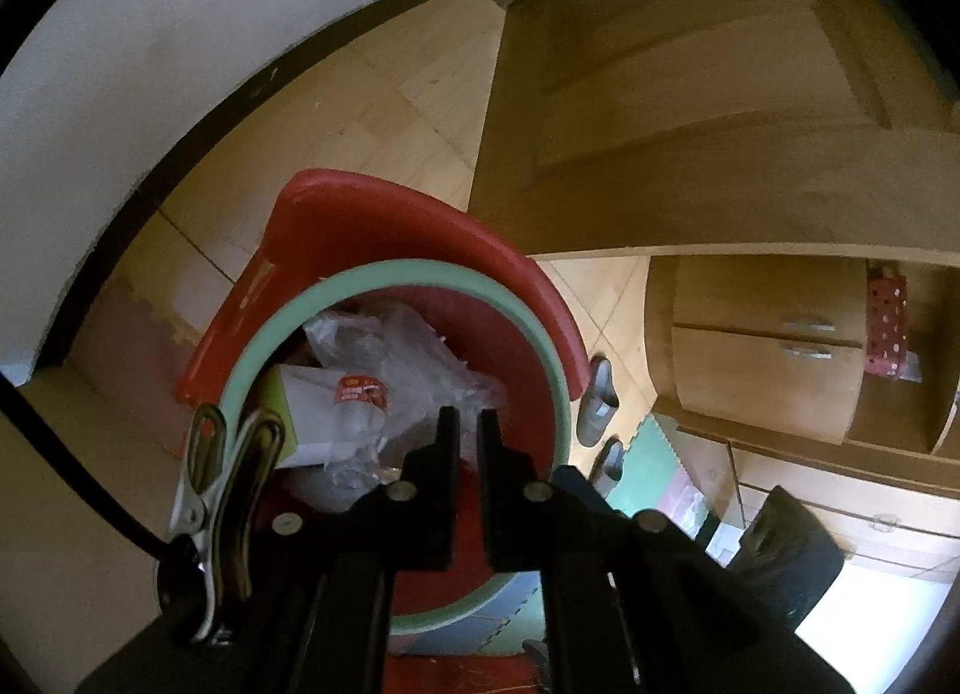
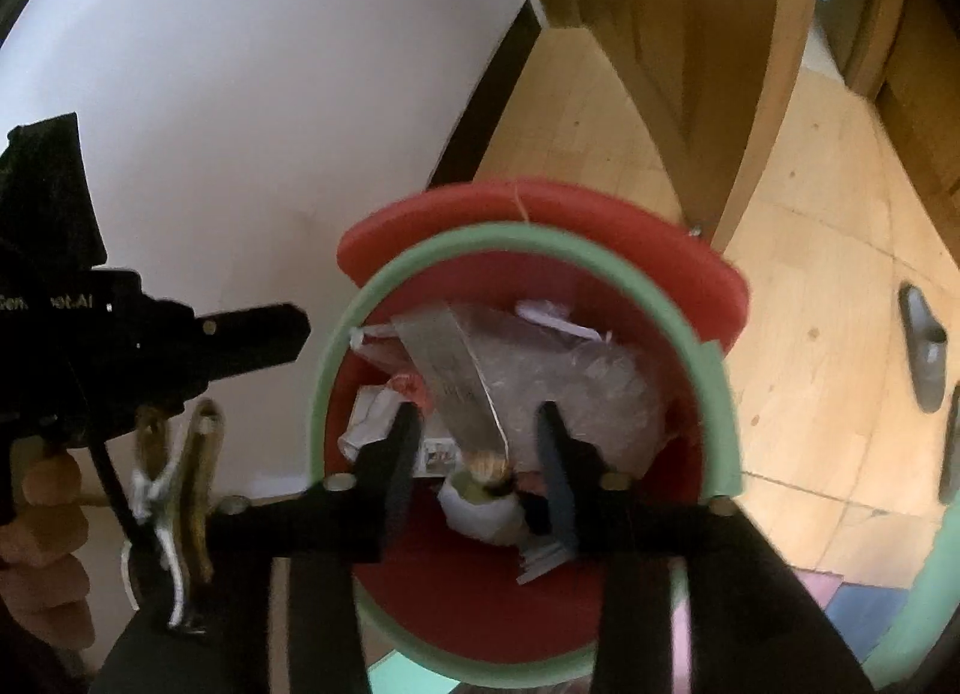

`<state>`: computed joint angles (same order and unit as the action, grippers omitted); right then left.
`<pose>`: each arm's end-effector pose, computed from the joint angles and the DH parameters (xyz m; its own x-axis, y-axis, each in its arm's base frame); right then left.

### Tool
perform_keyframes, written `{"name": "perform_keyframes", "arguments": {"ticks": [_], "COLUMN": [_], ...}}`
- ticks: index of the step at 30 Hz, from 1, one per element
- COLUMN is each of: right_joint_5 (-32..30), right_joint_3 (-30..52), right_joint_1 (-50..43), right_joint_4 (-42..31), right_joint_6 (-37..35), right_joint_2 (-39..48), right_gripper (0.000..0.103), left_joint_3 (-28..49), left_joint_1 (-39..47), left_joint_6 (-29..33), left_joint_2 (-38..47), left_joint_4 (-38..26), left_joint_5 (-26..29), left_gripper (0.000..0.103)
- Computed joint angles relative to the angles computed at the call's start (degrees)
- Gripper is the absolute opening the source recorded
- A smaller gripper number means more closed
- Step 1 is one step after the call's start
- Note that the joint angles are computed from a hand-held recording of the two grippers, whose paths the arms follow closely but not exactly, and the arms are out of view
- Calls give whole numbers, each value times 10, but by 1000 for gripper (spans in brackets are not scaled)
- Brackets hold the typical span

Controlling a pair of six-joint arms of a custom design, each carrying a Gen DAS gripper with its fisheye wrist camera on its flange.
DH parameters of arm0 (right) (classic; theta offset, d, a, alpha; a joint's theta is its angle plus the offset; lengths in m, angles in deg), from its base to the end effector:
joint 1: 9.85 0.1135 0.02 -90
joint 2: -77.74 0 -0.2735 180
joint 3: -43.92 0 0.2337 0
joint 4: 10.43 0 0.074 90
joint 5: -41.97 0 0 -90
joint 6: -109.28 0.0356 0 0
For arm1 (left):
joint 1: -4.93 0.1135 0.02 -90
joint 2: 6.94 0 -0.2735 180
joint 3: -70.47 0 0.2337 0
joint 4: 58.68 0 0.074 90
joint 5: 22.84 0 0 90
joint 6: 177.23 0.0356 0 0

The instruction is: Collect trash

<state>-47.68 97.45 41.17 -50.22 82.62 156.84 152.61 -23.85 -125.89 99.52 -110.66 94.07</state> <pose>0.1416 0.1746 0.1816 -0.9498 0.2469 -0.1920 0.1629 0.9146 0.3701 0.2863 -0.1756 0.1768 -0.9918 -0.0908 0.0897 -0.1234 0.8622 -0.4913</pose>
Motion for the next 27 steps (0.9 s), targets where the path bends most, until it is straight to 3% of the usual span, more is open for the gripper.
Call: {"name": "perform_keyframes", "arguments": {"ticks": [9,16,19,23,27], "right_joint_5": [30,53,87,151,232], "right_joint_3": [64,149,233,399,654], "right_joint_1": [13,59,97,178,298], "right_joint_4": [-116,-217,-301,-438,-602], "right_joint_6": [0,20,31,56,85], "right_joint_2": [-54,-78,-81,-49,42], "right_gripper": [63,63,63,63,63], "left_joint_3": [17,43,77,186,415], "left_joint_1": [-15,-29,-37,-62,-139], "left_joint_6": [-14,-36,-51,-82,-131], "left_joint_2": [-71,-169,-223,-305,-332], "left_joint_4": [-52,-118,-173,-292,-482], "left_joint_5": [-4,-21,-34,-72,-178], "left_gripper": [4,4,4,7,15]}}
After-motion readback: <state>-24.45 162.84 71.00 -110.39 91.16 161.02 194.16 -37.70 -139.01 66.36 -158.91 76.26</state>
